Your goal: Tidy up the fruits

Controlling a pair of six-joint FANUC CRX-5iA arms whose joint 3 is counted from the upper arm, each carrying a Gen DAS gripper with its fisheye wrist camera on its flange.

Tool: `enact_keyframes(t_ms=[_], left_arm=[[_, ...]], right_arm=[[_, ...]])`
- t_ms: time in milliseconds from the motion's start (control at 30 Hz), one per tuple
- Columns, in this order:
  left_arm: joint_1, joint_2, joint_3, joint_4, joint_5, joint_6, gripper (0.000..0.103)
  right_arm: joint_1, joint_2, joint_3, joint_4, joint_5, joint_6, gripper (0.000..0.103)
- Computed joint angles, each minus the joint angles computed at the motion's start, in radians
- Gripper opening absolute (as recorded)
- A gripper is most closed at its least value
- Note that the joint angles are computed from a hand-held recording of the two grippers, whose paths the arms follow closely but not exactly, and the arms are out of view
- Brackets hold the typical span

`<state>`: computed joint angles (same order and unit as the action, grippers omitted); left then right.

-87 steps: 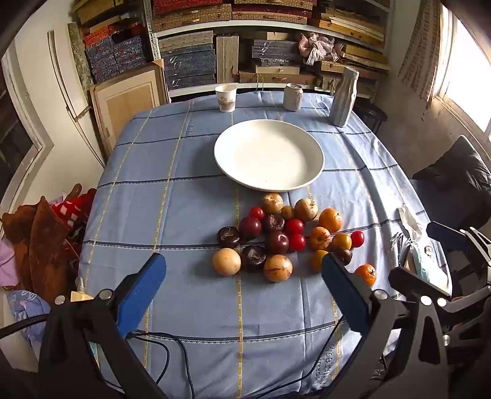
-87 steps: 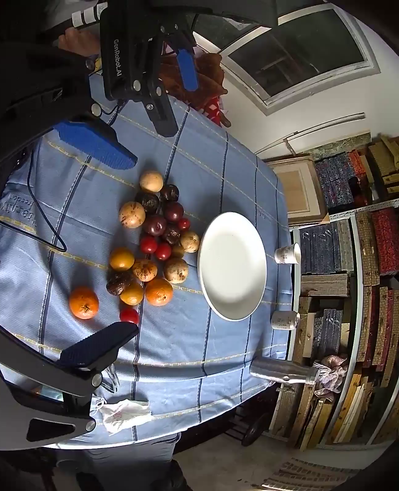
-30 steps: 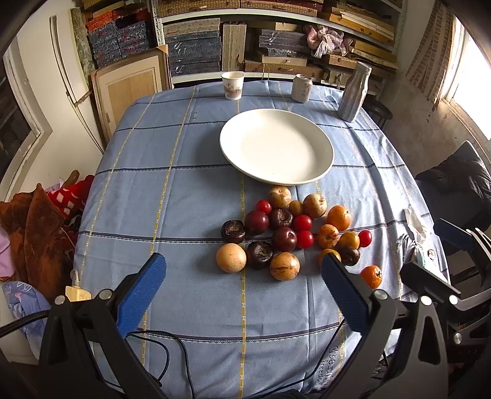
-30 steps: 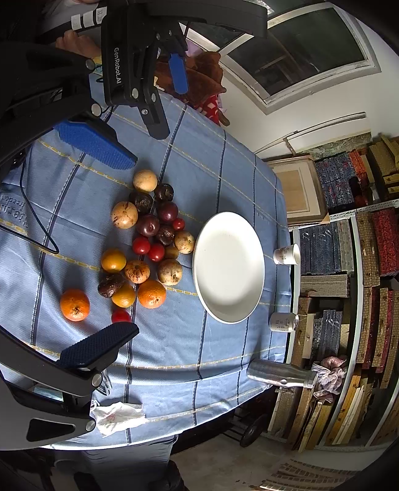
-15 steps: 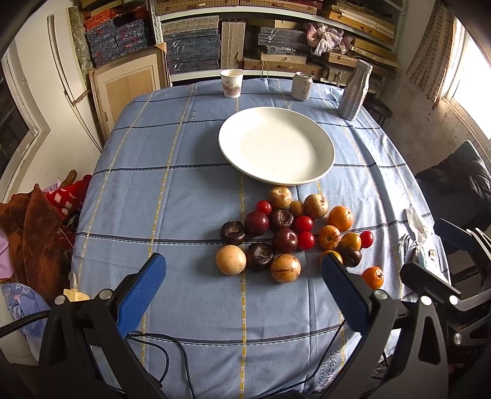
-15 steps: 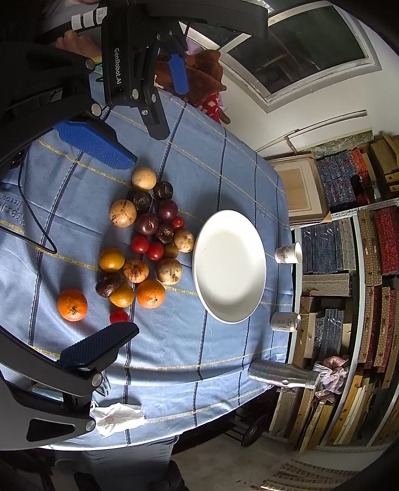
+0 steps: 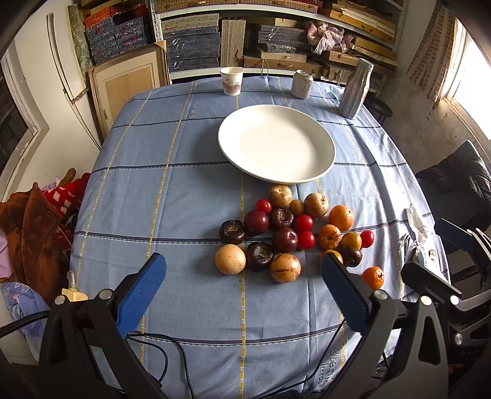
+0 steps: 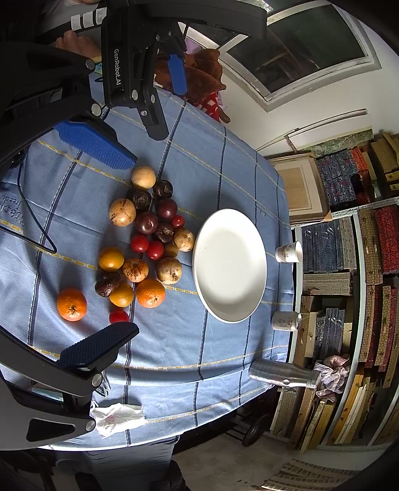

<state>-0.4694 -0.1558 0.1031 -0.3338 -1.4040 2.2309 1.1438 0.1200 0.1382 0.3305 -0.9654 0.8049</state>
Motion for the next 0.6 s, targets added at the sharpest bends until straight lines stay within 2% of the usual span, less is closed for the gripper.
enact_keyframes(t_ms=[600], left_arm=[[0.006, -0.007, -0.018, 0.011, 0.012, 0.0, 0.099]], right_arm=[[-0.006, 0.008, 0.011, -0.02, -0.003, 0.011, 0.1]])
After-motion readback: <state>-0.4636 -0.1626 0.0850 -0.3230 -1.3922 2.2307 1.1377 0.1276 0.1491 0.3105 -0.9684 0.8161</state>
